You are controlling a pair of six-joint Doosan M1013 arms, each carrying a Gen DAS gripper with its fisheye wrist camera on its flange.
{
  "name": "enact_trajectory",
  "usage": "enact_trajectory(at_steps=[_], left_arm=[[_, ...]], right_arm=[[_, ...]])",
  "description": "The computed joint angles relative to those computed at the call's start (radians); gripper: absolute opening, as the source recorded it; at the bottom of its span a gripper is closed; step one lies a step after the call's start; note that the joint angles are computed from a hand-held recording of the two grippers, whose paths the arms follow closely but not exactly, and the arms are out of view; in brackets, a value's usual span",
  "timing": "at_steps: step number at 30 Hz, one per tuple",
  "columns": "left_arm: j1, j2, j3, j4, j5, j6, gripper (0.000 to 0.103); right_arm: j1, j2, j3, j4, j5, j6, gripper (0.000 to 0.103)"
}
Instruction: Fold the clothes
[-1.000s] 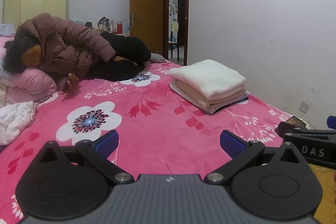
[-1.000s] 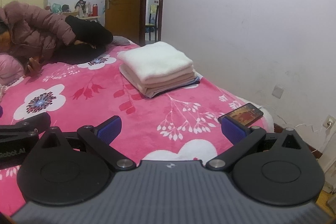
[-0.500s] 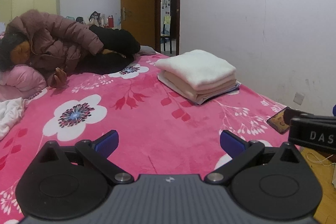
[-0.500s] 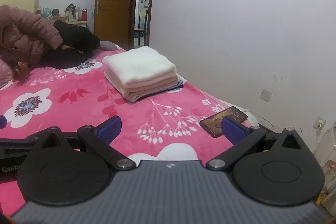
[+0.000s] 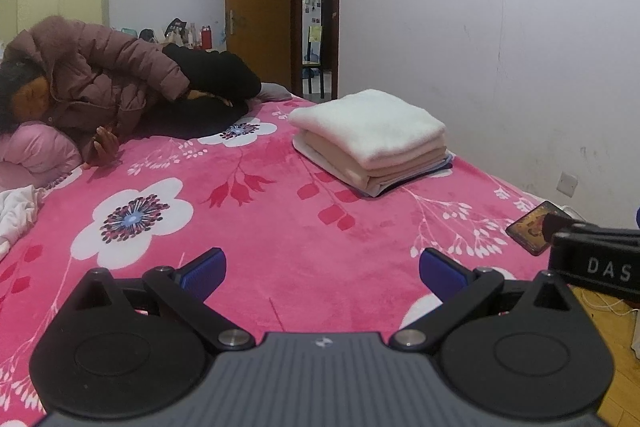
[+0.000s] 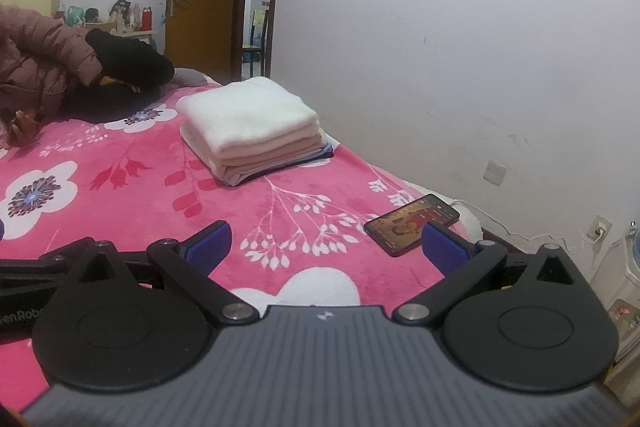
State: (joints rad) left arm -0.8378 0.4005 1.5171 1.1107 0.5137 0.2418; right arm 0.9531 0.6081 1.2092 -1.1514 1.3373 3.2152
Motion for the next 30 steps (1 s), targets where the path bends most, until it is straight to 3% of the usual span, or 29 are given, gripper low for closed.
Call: enact_trajectory(at_steps=[1,30], left_arm=[[0.0,0.001,-0.001,0.0,0.002,-0.001,0.103],[0.007,-0.013,0.016,0.016,0.018,-0.038,0.103]], right_arm=[[0.0,0.0,0.0,0.0,-0.001,-0.001,0.102],[0.003,0.017,-0.03,0.004,-0.022,-0.06,0.102]])
